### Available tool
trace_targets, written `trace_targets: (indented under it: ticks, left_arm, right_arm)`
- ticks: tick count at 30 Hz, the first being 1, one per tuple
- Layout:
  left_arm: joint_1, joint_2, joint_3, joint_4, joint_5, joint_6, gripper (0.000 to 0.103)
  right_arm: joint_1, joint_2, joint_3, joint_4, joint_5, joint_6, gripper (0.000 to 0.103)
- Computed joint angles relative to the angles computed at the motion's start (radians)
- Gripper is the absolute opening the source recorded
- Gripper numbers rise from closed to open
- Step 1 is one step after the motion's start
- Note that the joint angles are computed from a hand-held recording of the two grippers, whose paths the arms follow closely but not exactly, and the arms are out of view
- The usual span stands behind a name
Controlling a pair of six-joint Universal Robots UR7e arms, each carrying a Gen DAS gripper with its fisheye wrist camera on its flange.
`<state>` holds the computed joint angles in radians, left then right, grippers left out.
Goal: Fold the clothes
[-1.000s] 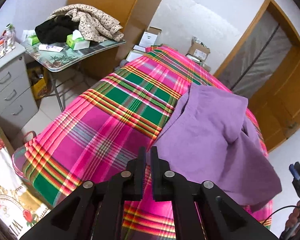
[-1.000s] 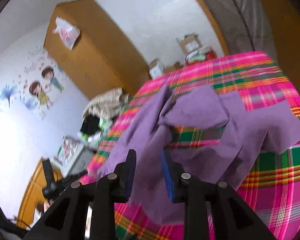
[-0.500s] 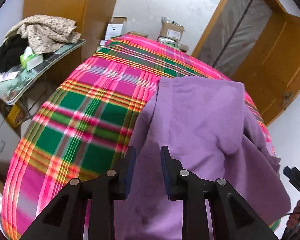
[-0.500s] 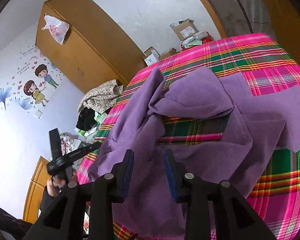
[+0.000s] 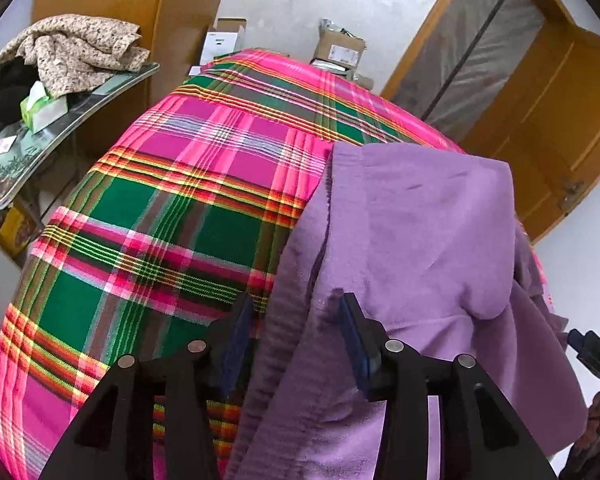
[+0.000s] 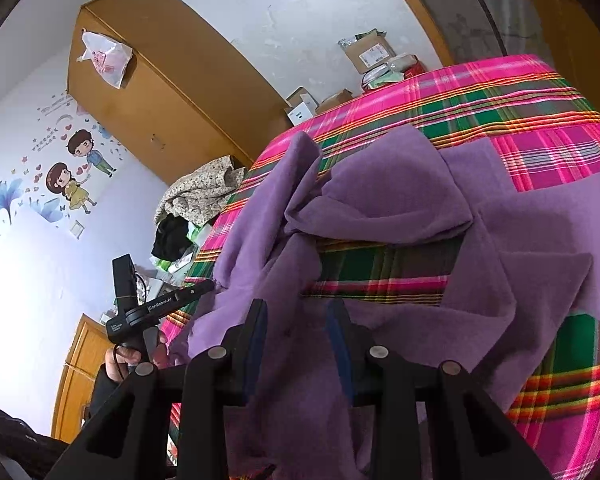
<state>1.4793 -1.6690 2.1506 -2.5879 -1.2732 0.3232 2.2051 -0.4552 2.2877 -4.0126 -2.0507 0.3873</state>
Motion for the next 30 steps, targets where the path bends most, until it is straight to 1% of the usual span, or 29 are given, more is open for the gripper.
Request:
trace_targets:
  ticks: [1, 4, 7, 8, 9, 10, 12, 15, 20, 21, 23, 26, 28, 30]
  left_arm:
    - [-0.002, 0.001, 0.0, 0.002, 0.001, 0.006, 0.046]
    - [0.011, -0.001, -0.011, 0.043, -0.066, 0.012, 0.047]
    - [-0.003, -0.023, 0.014, 0.032, -0.085, 0.046, 0.047]
    - [-0.006, -0.03, 0.021, 0.026, -0.094, 0.056, 0.043]
    - [-0.011, -0.035, 0.028, 0.02, -0.096, 0.063, 0.034]
    - [-0.016, -0.04, 0.034, 0.015, -0.096, 0.068, 0.03]
    - [-0.023, -0.037, 0.04, 0.003, -0.073, 0.062, 0.013]
    - [-0.032, -0.028, 0.048, -0.016, -0.034, 0.049, 0.013]
    - [-0.084, -0.048, 0.1, -0.05, 0.045, 0.119, 0.012]
    - [-0.087, -0.047, 0.105, -0.055, 0.053, 0.123, 0.018]
    - [-0.088, -0.045, 0.106, -0.058, 0.062, 0.121, 0.023]
    - [-0.106, -0.043, 0.125, -0.09, 0.117, 0.13, 0.023]
    - [-0.127, -0.038, 0.148, -0.13, 0.167, 0.16, 0.022]
    - [-0.144, -0.035, 0.164, -0.165, 0.199, 0.182, 0.013]
  right_arm:
    - [-0.003, 0.001, -0.001, 0.0, 0.005, -0.001, 0.033]
    - [-0.005, 0.004, -0.001, -0.003, 0.011, 0.001, 0.033]
    - [-0.006, 0.007, 0.0, -0.006, 0.011, 0.002, 0.033]
    - [-0.006, 0.007, 0.0, -0.007, 0.011, 0.003, 0.033]
    - [-0.007, 0.008, 0.001, -0.008, 0.011, 0.004, 0.033]
    - [-0.006, 0.009, 0.0, -0.009, 0.011, 0.007, 0.033]
    - [-0.007, 0.011, -0.002, -0.007, 0.014, 0.01, 0.033]
    - [-0.006, 0.014, -0.005, -0.006, 0.02, 0.01, 0.033]
    - [-0.001, 0.017, -0.007, -0.005, 0.018, 0.017, 0.033]
    - [0.0, 0.018, -0.008, -0.004, 0.017, 0.019, 0.033]
    - [0.001, 0.021, -0.008, -0.004, 0.017, 0.022, 0.033]
    - [0.003, 0.024, -0.008, -0.005, 0.017, 0.026, 0.033]
    - [0.004, 0.025, -0.007, -0.006, 0.016, 0.027, 0.033]
    - [0.004, 0.026, -0.008, -0.004, 0.013, 0.032, 0.033]
